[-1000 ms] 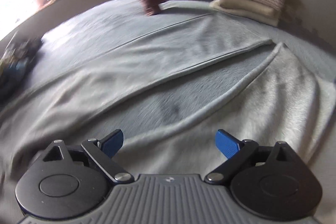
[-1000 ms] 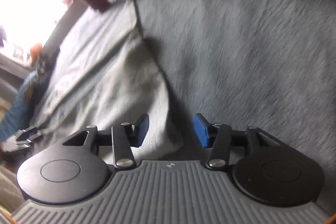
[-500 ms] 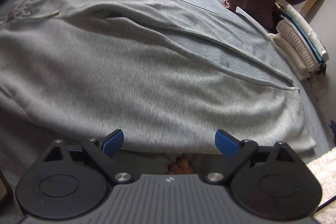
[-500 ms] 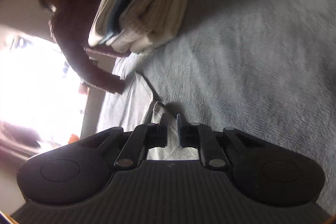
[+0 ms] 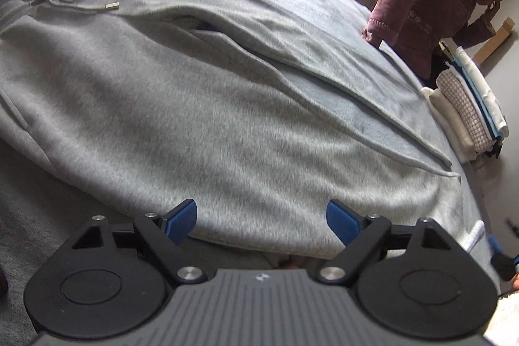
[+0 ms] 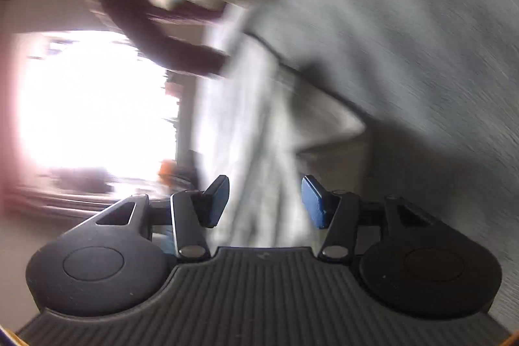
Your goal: Fold clothes
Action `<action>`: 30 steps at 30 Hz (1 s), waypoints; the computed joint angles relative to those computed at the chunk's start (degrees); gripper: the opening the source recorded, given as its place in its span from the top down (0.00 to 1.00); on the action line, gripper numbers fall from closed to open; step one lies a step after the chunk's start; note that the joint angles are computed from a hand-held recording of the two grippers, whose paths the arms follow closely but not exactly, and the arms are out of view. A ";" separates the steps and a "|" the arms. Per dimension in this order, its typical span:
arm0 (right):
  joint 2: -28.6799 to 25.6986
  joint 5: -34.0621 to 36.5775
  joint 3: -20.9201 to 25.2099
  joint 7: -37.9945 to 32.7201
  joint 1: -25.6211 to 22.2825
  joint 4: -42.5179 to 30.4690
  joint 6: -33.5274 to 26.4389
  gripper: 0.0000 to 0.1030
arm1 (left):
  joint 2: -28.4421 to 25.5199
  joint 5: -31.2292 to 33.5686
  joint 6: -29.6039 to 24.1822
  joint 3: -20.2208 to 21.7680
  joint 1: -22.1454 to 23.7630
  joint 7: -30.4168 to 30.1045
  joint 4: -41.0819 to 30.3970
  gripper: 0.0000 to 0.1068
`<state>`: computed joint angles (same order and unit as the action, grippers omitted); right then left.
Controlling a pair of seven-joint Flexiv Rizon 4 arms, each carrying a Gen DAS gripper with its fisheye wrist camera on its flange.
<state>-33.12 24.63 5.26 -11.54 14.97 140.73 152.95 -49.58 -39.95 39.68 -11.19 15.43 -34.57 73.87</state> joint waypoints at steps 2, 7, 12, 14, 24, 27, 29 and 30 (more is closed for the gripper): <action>2.00 4.58 -0.62 -4.51 1.79 -0.62 1.62 0.52 | 0.53 -0.69 0.27 -0.20 0.42 0.03 0.81 0.17; 4.76 1.48 1.29 0.53 0.92 2.34 -14.36 0.51 | 1.95 -2.77 1.55 -0.20 1.46 0.40 4.05 0.17; -1.55 -4.86 2.91 5.00 -1.04 0.96 -11.26 0.52 | 2.33 -5.98 4.11 -0.27 2.36 -1.48 6.82 0.18; -3.61 -5.98 2.69 5.24 -0.89 -0.08 -8.67 0.56 | 2.46 -8.97 7.03 -1.45 3.04 -0.95 8.25 0.18; -2.63 -2.80 -1.89 2.77 2.69 -2.05 -15.75 0.95 | -2.84 -17.12 24.50 -2.82 0.76 -12.78 3.55 0.22; -0.30 -0.28 -4.92 -1.80 6.13 -2.08 -17.76 0.97 | -4.96 -11.14 24.17 0.10 -0.63 -20.46 0.06 0.31; 3.44 1.93 -7.31 -6.70 9.39 -1.16 -19.92 0.97 | -5.50 -7.46 23.27 1.58 -1.18 -23.82 -1.29 0.36; 5.34 3.11 -8.27 -9.33 10.77 -0.82 -21.28 0.97 | -5.50 -6.16 23.26 1.48 -1.03 -24.06 -1.34 0.37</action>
<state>-27.78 27.74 -3.01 -20.87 25.73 139.91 131.67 -55.08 -46.10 62.94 -9.71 14.40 -58.64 72.53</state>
